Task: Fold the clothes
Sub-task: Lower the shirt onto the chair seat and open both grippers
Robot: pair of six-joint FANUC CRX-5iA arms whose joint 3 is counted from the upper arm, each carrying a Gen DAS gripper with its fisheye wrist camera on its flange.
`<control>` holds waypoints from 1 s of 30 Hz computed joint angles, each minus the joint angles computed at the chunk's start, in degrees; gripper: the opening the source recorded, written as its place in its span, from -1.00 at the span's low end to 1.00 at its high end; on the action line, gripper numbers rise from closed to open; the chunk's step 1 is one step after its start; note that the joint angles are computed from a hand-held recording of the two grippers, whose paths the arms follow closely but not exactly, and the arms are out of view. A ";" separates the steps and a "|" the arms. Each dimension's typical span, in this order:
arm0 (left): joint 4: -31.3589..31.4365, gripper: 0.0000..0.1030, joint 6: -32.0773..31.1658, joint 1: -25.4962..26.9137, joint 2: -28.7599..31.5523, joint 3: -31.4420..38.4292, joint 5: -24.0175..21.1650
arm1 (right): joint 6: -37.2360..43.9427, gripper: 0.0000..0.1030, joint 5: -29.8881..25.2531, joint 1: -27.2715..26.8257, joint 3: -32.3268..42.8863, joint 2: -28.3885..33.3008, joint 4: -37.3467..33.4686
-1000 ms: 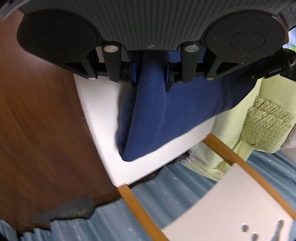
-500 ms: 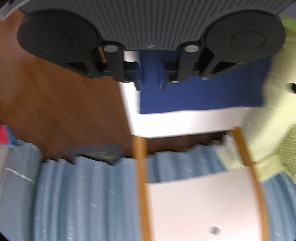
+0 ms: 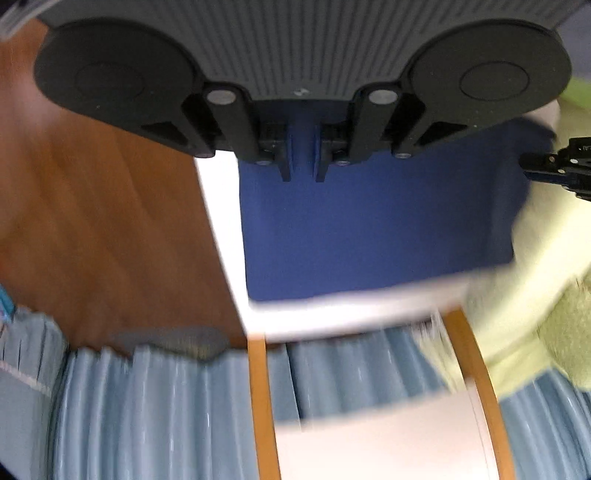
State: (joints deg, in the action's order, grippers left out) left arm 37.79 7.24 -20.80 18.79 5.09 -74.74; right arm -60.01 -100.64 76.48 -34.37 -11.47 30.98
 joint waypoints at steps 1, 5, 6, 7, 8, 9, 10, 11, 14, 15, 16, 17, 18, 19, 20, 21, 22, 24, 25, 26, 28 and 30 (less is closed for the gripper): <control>2.05 -0.48 -0.15 -1.36 0.74 0.55 1.06 | 0.72 -0.86 -0.97 -0.30 -0.06 -0.18 0.54; 4.14 -0.48 -0.22 -4.79 2.73 1.15 3.98 | 1.98 -0.90 -0.95 -3.20 -3.37 -1.84 2.27; 3.42 -0.48 -0.28 -5.65 3.05 0.72 5.76 | 1.70 -0.90 -0.71 -3.73 -4.00 -1.95 2.07; 2.49 -0.48 -0.12 -6.44 3.41 0.42 7.37 | 1.44 -0.92 -0.63 -3.94 -4.26 -1.87 1.38; 0.44 -0.48 1.09 -6.75 3.86 0.69 7.91 | 1.44 -0.93 -0.34 -3.81 -4.45 -1.79 0.50; -0.79 -0.47 1.72 -6.75 4.44 1.18 7.74 | 1.56 -0.93 0.21 -3.66 -4.72 -1.75 -0.37; -1.12 -0.46 1.32 -6.52 4.70 0.16 8.44 | 1.25 -0.94 1.33 -3.52 -5.31 -1.91 -1.02; -0.37 -0.45 0.62 -6.33 4.26 -0.76 8.94 | 0.67 -0.94 2.79 -3.39 -6.08 -2.21 -1.51; -3.94 -0.46 2.55 -7.32 2.68 0.22 9.65 | 0.29 -0.95 4.33 -3.45 -6.77 -3.46 -2.33; -4.64 -0.47 3.25 -7.68 2.40 0.86 9.50 | 0.55 -0.96 3.97 -3.59 -6.49 -3.97 -2.43; -4.85 -0.45 4.10 -8.34 2.02 1.75 9.31 | 0.62 -0.96 3.32 -3.61 -6.14 -4.25 -2.44; -3.93 -0.34 4.27 -8.64 1.90 2.04 8.98 | 0.81 -0.96 1.62 -3.46 -5.53 -4.21 -2.02; -3.38 -0.27 4.60 -8.98 1.87 2.16 8.84 | 1.86 -0.96 -0.92 -3.42 -4.99 -4.02 -0.73; -2.18 -0.19 5.17 -9.80 2.24 2.64 8.62 | 3.03 -0.96 -2.16 -3.82 -5.23 -4.29 0.80; -1.39 -0.19 5.12 -10.34 2.57 2.77 8.91 | 3.96 -0.96 -2.42 -4.45 -5.89 -4.88 2.19; -1.04 -0.19 5.07 -10.84 2.81 2.78 9.43 | 4.91 -0.96 -2.63 -5.12 -6.54 -5.47 3.62; -0.70 -0.19 5.08 -11.33 3.04 2.73 10.06 | 5.39 -0.96 -2.31 -5.80 -7.23 -6.01 4.57; -0.40 -0.19 6.07 -12.12 3.48 1.89 12.51 | 4.82 -0.96 0.40 -7.70 -10.15 -7.90 5.97; -1.85 -0.18 7.76 -12.26 4.06 2.44 12.80 | 5.66 -0.96 2.31 -9.03 -10.96 -8.49 5.41; -2.43 -0.16 7.97 -12.30 4.53 2.20 13.29 | 7.21 -0.96 4.36 -10.51 -11.39 -8.87 4.42; -0.85 -0.13 5.08 -12.02 3.93 -0.73 15.66 | 9.28 -0.96 6.95 -11.62 -12.06 -8.19 3.42; -0.50 -0.13 4.23 -12.05 3.19 -2.15 17.17 | 10.91 -0.96 8.60 -12.36 -12.35 -7.36 2.84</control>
State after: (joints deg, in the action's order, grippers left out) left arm 37.28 11.47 -32.85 21.98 2.95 -57.57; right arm -49.10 -92.04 64.12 -46.72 -18.83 33.82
